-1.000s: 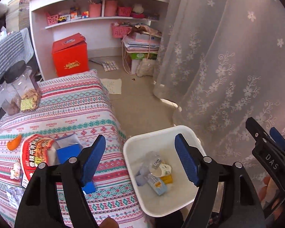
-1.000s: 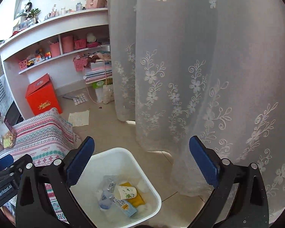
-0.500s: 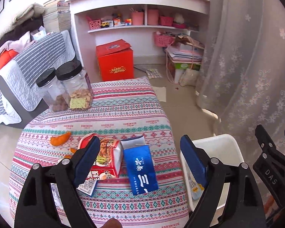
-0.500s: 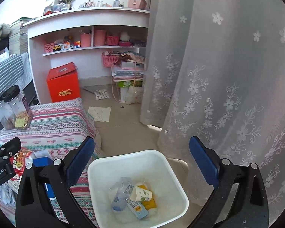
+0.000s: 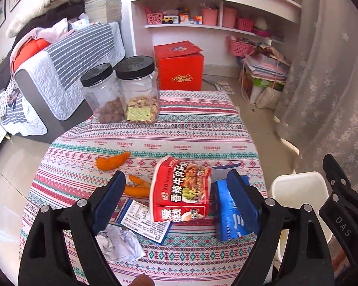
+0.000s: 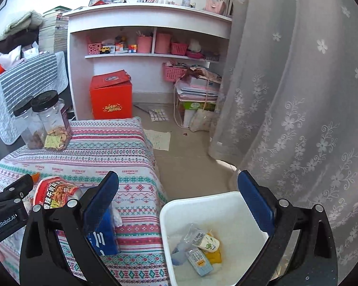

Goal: Collect trash
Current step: 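Move both open grippers back over the table, then grasp the crumpled white tissue with the left gripper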

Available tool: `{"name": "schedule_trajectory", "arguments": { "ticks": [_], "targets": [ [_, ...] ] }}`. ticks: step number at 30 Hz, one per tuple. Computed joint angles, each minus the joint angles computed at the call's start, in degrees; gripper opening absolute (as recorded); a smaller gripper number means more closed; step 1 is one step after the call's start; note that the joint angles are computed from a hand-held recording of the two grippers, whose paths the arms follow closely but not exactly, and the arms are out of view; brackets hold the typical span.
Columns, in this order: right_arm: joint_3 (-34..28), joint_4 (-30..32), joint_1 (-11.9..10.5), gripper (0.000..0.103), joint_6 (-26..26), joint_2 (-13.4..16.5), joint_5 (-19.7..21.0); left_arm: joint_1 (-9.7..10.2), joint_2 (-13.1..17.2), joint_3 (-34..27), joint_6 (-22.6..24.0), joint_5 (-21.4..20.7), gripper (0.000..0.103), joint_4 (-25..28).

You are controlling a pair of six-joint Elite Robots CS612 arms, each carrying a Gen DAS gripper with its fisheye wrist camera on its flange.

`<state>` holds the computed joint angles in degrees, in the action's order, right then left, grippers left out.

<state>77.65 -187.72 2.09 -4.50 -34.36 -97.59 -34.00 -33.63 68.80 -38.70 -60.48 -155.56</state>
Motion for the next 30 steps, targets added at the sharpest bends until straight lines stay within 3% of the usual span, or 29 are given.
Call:
{"name": "schedule_trajectory", "arguments": {
  "ticks": [9,15,24,30],
  "targets": [
    [-2.49,2.47,2.33,0.096,-1.77,1.50,1.31,2.08,-1.58,3.47,-4.71,-1.14,0.084,1.15],
    [-3.53,3.60,3.51,0.096,-3.08,2.19,3.06,4.17,-2.67,5.78,-9.09,-4.25,0.084,2.73],
    [-4.48,4.48,4.78,0.096,-4.15,2.57,6.49,7.28,-2.75,7.56,-15.79,-12.75,0.084,6.29],
    [-5.47,5.68,5.25,0.096,-5.08,3.03,6.56,8.67,0.18,4.96,-13.47,-18.24,0.083,9.68]
  ]
}}
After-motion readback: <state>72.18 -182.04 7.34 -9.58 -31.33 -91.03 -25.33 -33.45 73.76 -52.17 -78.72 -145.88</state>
